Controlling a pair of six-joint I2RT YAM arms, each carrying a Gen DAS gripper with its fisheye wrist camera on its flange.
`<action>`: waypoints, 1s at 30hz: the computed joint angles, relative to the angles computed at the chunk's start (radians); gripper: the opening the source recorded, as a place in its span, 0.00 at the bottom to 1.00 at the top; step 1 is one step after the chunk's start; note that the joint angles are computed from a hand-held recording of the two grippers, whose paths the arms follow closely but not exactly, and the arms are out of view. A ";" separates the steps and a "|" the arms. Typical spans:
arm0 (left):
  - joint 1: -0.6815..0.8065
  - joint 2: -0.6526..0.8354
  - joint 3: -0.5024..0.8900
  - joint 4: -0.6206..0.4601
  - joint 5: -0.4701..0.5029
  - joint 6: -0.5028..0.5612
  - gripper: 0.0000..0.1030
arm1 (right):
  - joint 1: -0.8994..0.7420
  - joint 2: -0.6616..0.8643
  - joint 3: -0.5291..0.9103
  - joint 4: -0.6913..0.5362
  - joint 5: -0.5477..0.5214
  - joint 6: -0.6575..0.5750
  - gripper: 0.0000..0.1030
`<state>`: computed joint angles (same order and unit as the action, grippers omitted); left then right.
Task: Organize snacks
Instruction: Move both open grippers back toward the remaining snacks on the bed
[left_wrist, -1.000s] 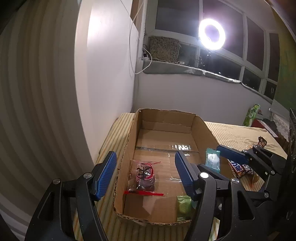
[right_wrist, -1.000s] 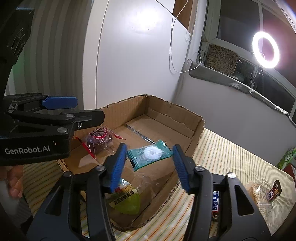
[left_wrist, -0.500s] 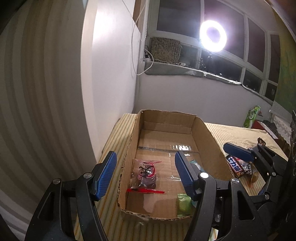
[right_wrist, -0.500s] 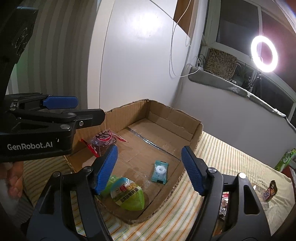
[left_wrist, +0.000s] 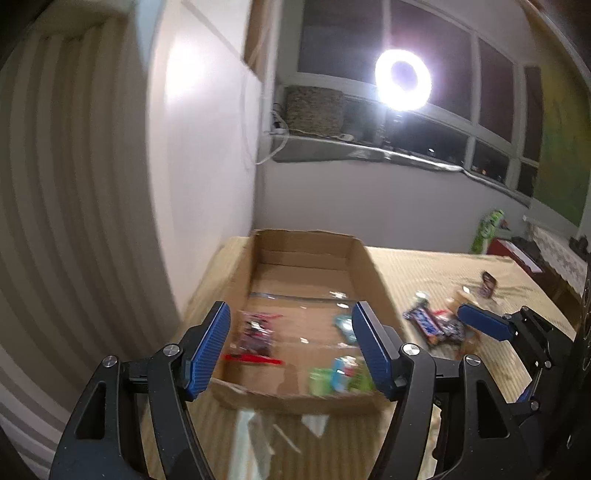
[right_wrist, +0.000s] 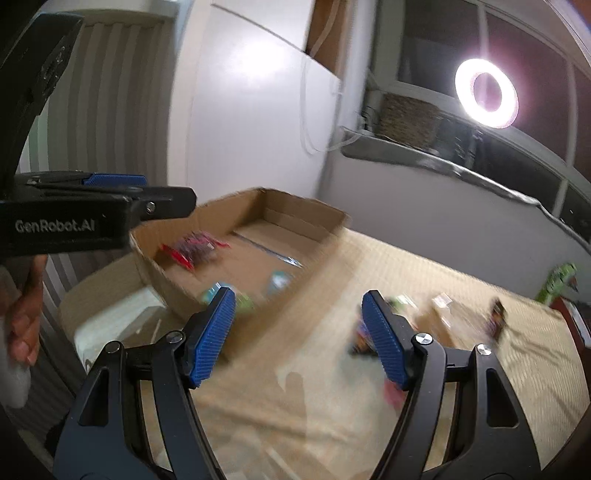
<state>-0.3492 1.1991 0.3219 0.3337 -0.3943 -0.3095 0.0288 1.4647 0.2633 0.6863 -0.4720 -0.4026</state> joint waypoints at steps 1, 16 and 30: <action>-0.031 0.006 0.007 -0.010 -0.017 -0.008 0.66 | -0.050 0.004 -0.009 -0.001 -0.028 -0.015 0.72; -0.404 0.328 0.248 -0.074 -0.131 -0.060 0.67 | -0.576 0.154 0.054 -0.108 -0.303 -0.193 0.72; -0.309 0.488 0.315 -0.045 0.098 -0.197 0.67 | -0.408 0.289 0.099 -0.040 -0.170 -0.152 0.72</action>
